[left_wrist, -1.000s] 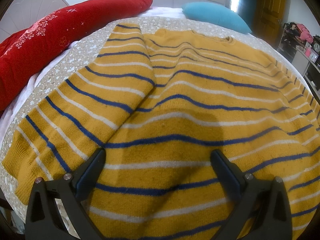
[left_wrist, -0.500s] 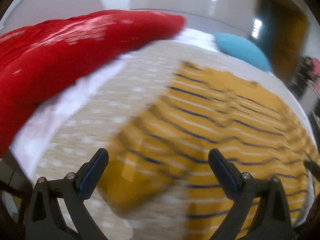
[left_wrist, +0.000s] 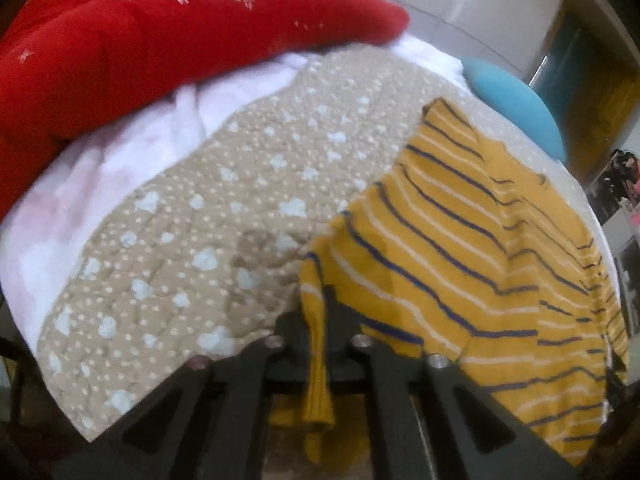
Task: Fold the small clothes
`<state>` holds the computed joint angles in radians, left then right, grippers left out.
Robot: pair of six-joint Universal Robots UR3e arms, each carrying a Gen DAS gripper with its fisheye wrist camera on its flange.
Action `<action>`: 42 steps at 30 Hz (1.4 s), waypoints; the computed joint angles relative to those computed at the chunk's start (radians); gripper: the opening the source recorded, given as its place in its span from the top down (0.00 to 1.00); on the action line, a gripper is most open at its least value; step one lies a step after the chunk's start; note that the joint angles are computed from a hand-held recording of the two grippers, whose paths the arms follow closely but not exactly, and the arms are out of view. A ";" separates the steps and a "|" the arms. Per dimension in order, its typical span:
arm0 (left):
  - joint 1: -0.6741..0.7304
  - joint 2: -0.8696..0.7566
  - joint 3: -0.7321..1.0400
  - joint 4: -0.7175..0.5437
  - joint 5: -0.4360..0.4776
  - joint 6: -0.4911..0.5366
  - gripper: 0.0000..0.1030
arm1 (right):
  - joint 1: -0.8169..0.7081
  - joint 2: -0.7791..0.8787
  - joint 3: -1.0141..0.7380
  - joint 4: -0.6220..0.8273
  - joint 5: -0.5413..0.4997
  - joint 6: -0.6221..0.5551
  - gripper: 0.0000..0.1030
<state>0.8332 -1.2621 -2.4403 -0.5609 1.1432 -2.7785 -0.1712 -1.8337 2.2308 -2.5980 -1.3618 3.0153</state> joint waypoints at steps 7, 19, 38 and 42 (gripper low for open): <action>0.039 -0.259 0.256 0.143 0.124 -0.065 0.96 | 0.011 0.027 0.003 -0.040 -0.013 0.006 0.27; 0.028 -0.473 0.695 0.034 0.245 -0.134 0.96 | 0.070 0.089 -0.023 -0.092 -0.085 0.064 0.21; -0.978 -0.827 1.417 -0.361 0.130 -0.372 0.96 | -0.322 -0.431 0.183 0.182 0.256 -0.137 0.18; -1.103 -1.092 1.740 -0.482 0.113 -0.411 0.85 | -0.460 -0.506 0.213 0.284 0.316 -0.207 0.18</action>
